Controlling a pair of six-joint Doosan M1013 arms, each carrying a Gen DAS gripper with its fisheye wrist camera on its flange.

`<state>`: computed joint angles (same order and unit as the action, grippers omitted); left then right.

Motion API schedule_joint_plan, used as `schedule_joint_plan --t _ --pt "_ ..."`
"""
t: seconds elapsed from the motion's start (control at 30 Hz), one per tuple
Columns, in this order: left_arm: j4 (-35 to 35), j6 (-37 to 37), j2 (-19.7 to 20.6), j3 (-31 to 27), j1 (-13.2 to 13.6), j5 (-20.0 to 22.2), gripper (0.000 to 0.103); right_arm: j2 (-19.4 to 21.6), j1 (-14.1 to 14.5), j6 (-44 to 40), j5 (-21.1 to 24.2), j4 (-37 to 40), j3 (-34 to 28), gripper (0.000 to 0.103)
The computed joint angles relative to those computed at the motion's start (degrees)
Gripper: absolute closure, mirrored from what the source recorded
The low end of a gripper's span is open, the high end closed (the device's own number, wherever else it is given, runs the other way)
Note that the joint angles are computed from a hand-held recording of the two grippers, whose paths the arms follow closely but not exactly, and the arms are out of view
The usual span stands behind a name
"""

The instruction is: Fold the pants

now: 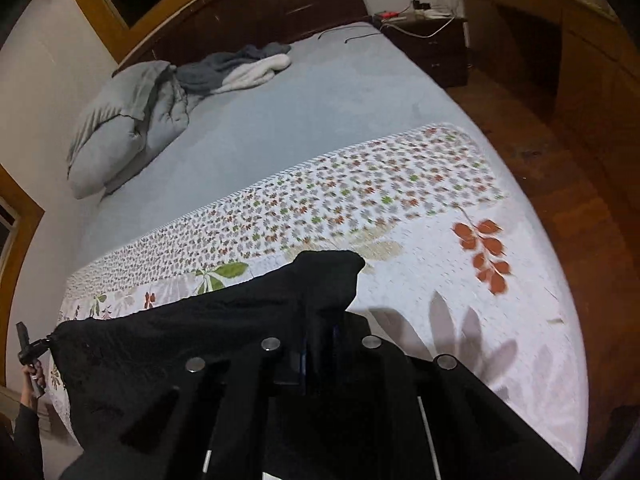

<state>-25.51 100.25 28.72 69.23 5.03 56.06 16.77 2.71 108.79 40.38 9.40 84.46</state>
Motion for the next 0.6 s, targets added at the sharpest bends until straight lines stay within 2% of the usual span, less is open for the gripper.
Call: schedule_joint_plan --t 0.33,0.6 --pt "-4.8 5.5 -6.8 6.5 1.1 -2.0 0.089 -8.8 1.6 5.7 -5.3 -5.1 10.1 0.095" --pt "-9.4 9.7 -11.6 13.0 2.6 -3.8 0.089 -13.4 3.0 10.5 -9.1 -8.5 15.8 0.095"
